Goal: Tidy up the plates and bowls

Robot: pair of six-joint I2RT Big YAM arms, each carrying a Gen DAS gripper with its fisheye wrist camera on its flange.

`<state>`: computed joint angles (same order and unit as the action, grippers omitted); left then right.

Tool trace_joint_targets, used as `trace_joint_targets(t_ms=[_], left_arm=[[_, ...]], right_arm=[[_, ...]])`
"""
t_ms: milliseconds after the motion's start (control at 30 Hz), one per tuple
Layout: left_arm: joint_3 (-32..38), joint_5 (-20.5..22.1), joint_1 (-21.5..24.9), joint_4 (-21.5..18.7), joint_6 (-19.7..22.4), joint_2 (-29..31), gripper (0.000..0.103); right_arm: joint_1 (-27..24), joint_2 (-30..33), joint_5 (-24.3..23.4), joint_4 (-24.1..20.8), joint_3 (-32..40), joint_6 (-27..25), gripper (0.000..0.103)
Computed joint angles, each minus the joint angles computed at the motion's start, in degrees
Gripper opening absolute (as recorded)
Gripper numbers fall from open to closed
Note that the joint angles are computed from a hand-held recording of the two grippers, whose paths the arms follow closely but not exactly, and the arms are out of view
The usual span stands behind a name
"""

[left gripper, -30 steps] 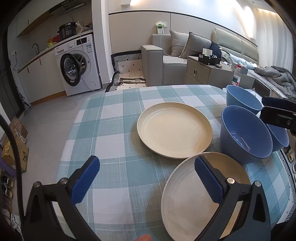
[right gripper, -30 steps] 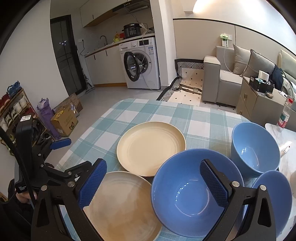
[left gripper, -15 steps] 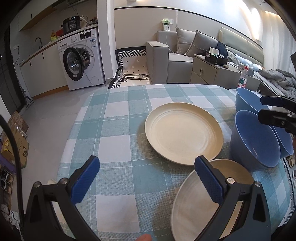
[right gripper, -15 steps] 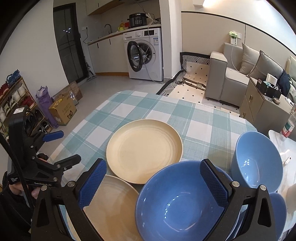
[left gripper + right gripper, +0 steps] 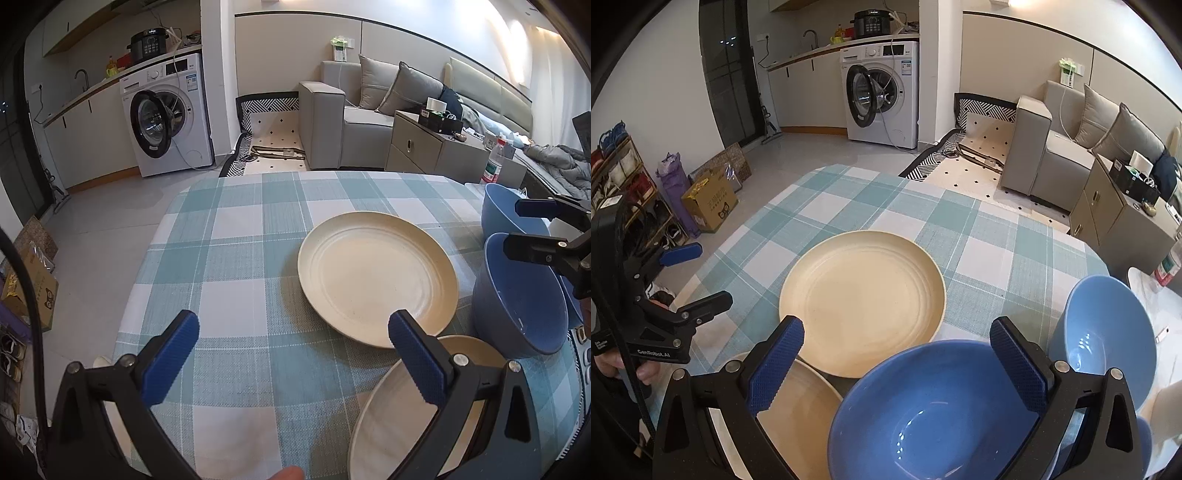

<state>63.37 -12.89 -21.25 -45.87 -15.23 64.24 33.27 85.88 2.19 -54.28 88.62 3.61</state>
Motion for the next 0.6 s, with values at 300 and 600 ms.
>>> trace_joint_targets(t_ms=[300,600], left_arm=[[0.93,0.14,0.06,0.21,-0.16,1.82,0.103],[1.81,1.54,0.66,0.68,-0.98,3.43,0.103]], right_arm=[[-1.42,3.67,-1.88,-2.55,3.78,-2.78,0.102],[-2.09,7.39,-4.15,-5.61,6.55,-4.21,0.102]])
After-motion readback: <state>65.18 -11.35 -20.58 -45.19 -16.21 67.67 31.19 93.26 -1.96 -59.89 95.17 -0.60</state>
